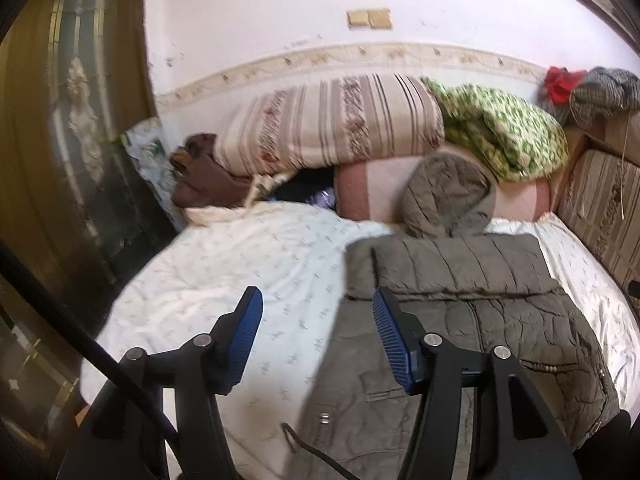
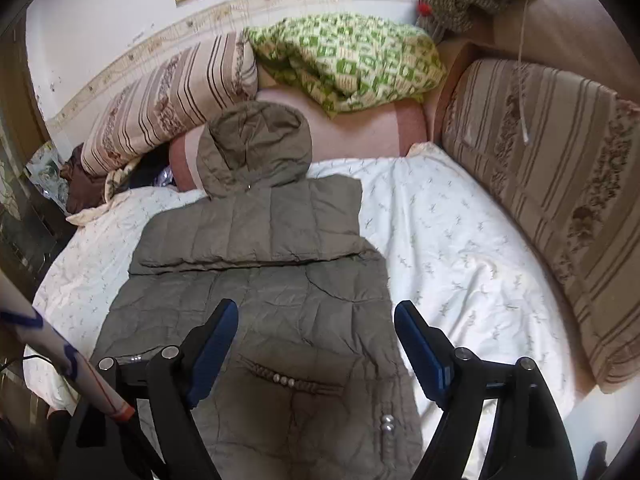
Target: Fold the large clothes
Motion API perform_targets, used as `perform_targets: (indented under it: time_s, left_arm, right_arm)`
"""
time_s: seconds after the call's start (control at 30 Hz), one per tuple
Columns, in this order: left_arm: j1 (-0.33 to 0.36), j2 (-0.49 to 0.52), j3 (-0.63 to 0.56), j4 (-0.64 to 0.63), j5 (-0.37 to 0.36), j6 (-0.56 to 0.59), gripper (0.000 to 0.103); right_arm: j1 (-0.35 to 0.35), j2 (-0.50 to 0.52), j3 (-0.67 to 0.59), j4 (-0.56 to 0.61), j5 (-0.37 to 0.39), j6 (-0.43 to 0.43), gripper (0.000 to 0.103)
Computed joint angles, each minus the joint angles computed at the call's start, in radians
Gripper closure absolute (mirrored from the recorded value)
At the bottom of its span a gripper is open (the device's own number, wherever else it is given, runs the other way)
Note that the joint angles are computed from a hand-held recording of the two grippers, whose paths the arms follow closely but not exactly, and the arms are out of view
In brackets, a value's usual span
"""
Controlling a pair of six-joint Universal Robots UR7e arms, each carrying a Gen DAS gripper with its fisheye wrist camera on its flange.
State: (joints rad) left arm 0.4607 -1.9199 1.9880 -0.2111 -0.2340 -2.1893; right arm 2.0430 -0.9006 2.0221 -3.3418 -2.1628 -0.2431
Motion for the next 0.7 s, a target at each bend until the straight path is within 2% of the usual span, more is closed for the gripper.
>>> perform_targets:
  time_s: [0.07, 0.17, 0.33, 0.47, 0.6, 0.7]
  left_arm:
    - [-0.063, 0.012, -0.023, 0.169, -0.052, -0.162, 0.046]
    - [-0.138, 0.012, -0.04, 0.3, -0.115, -0.277, 0.045]
    - [-0.293, 0.04, -0.076, 0.569, -0.268, -0.495, 0.045]
    - [-0.436, 0.052, -0.114, 0.762, -0.41, -0.628, 0.03]
    - [-0.489, 0.074, -0.13, 0.907, -0.513, -0.743, 0.018]
    - [-0.467, 0.069, -0.13, 0.921, -0.523, -0.777, 0.017]
  right_arm:
    - [0.014, -0.027, 0.018, -0.007, -0.002, 0.001, 0.018]
    - [0.034, -0.061, 0.035, -0.025, -0.006, 0.0, 0.017]
    - [0.072, -0.103, 0.038, -0.058, -0.01, -0.017, 0.017]
    - [0.106, -0.133, 0.019, -0.094, -0.032, -0.053, 0.015]
    - [0.141, -0.149, -0.024, -0.149, -0.078, -0.105, 0.012]
    - [0.156, -0.142, -0.073, -0.169, -0.113, -0.138, 0.009]
